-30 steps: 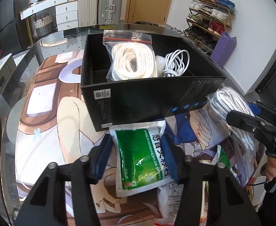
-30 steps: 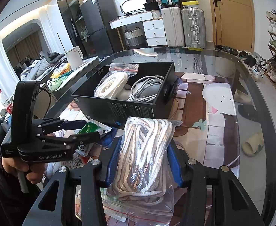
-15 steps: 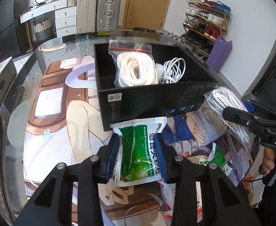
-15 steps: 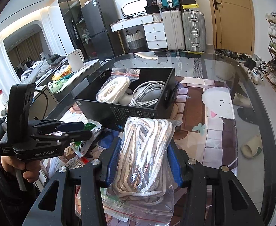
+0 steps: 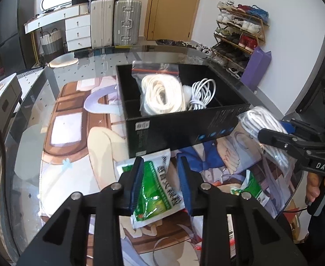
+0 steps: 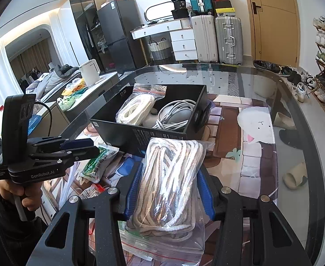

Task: Organize soft objects
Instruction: 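Lift and carry the rope bag and green packet over the black box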

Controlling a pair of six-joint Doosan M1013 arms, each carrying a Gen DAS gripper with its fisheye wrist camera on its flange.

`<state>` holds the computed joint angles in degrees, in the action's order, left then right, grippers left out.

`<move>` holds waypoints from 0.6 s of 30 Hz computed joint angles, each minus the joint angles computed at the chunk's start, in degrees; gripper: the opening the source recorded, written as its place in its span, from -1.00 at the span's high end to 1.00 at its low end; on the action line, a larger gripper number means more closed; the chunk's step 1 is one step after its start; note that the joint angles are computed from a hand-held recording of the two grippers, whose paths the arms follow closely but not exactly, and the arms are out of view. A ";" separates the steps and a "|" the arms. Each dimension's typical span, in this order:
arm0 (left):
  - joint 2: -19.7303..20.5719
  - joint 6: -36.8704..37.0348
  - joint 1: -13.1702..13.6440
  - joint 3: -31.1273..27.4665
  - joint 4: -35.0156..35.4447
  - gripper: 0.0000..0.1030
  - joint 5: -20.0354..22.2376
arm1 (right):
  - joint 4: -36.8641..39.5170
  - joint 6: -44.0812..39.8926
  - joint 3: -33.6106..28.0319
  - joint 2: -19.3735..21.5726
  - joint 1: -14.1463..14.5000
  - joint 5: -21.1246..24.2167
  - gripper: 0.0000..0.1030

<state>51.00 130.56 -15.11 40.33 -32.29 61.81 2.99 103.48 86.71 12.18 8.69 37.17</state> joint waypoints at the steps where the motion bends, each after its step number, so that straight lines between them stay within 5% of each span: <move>1: 0.24 -0.72 -0.04 -0.42 1.11 0.32 0.40 | 0.01 -0.03 0.01 0.00 0.00 -0.07 0.06; 3: 0.19 -1.48 -0.05 -0.06 2.17 -0.20 -0.36 | 0.29 -0.25 0.02 0.03 -0.03 -0.07 0.06; 10: 1.53 -4.47 -0.68 -1.31 6.49 -0.35 0.65 | 0.93 -1.11 -0.26 0.31 0.01 0.38 0.06; 13: 0.80 -3.06 -0.93 0.21 7.08 -0.31 -0.73 | 0.95 -1.13 -0.29 0.35 -0.03 0.44 0.06; 15: 0.21 -1.53 -0.95 1.38 6.50 0.14 -1.82 | 0.91 -1.05 -0.33 0.42 -0.03 0.45 0.06; 18: 0.09 0.25 -0.82 1.32 5.62 0.29 -1.21 | 0.76 -0.95 -0.30 0.39 -0.06 0.30 0.06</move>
